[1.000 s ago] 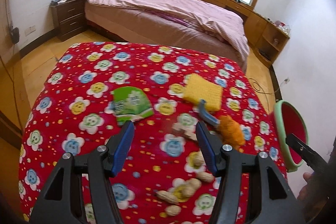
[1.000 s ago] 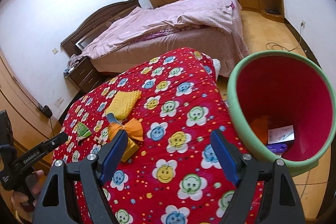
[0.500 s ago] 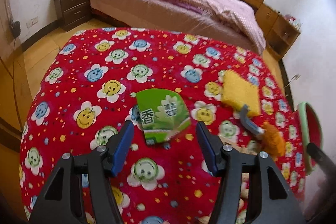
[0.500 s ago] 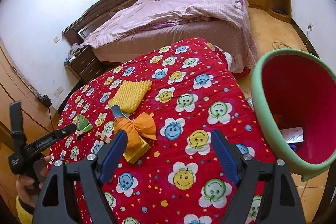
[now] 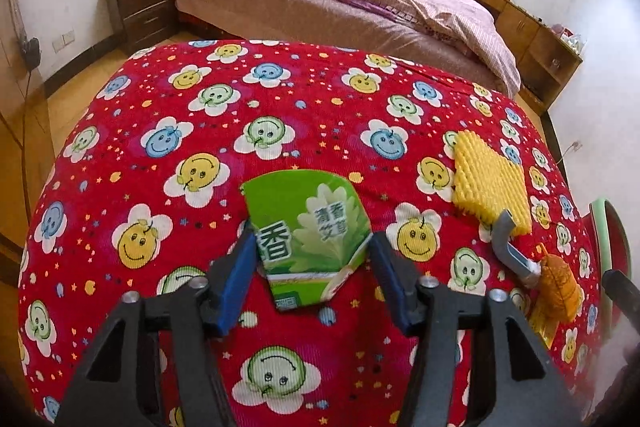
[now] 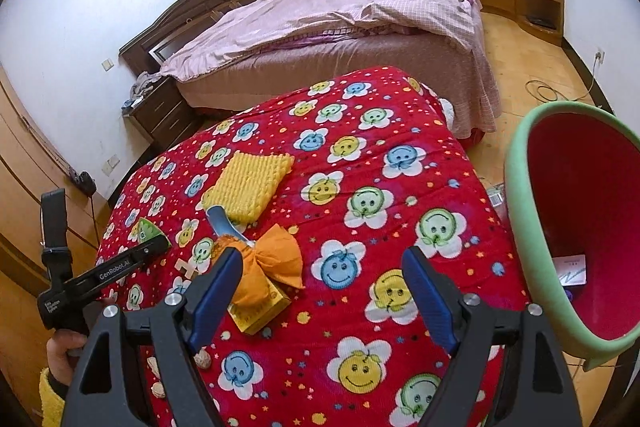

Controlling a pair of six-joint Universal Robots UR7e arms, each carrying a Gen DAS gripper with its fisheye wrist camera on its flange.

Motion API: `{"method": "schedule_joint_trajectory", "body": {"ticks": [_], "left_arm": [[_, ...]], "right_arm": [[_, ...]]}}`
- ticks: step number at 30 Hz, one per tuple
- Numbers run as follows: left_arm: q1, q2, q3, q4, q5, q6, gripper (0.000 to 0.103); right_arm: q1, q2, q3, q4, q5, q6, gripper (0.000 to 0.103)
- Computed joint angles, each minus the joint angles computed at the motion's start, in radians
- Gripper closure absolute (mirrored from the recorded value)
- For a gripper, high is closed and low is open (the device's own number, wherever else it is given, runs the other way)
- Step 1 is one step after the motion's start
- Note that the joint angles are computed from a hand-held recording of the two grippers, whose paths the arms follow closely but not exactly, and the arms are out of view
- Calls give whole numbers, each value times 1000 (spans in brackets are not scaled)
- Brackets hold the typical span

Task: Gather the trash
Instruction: 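Grasp the green snack packet with the left gripper and lift it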

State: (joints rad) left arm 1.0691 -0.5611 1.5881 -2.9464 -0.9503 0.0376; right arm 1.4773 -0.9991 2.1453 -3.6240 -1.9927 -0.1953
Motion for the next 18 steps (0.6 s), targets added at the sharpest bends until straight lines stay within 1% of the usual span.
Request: {"method": "schedule_joint_trajectory", "body": {"ticks": [1,3,6,14,18], "left_arm": [[3,-3,3,-5,-12,-1,51],[10,-14,6,-1,-47,-11,60],[12,-24,18,-13,-52,-34,64],[11,-49,66,-116,-35,-35,66],[15,-49,74,-159,-19,-45,66]], "right_arm": [[1,2,-3,1,0,-3,19],[6,10,-15,10,-2,-14,19],[15,24,-51,46,-10,-25,19],[32,84,-170,162,3,-31,19],[43,140,-249,219,-32,-31,19]]}}
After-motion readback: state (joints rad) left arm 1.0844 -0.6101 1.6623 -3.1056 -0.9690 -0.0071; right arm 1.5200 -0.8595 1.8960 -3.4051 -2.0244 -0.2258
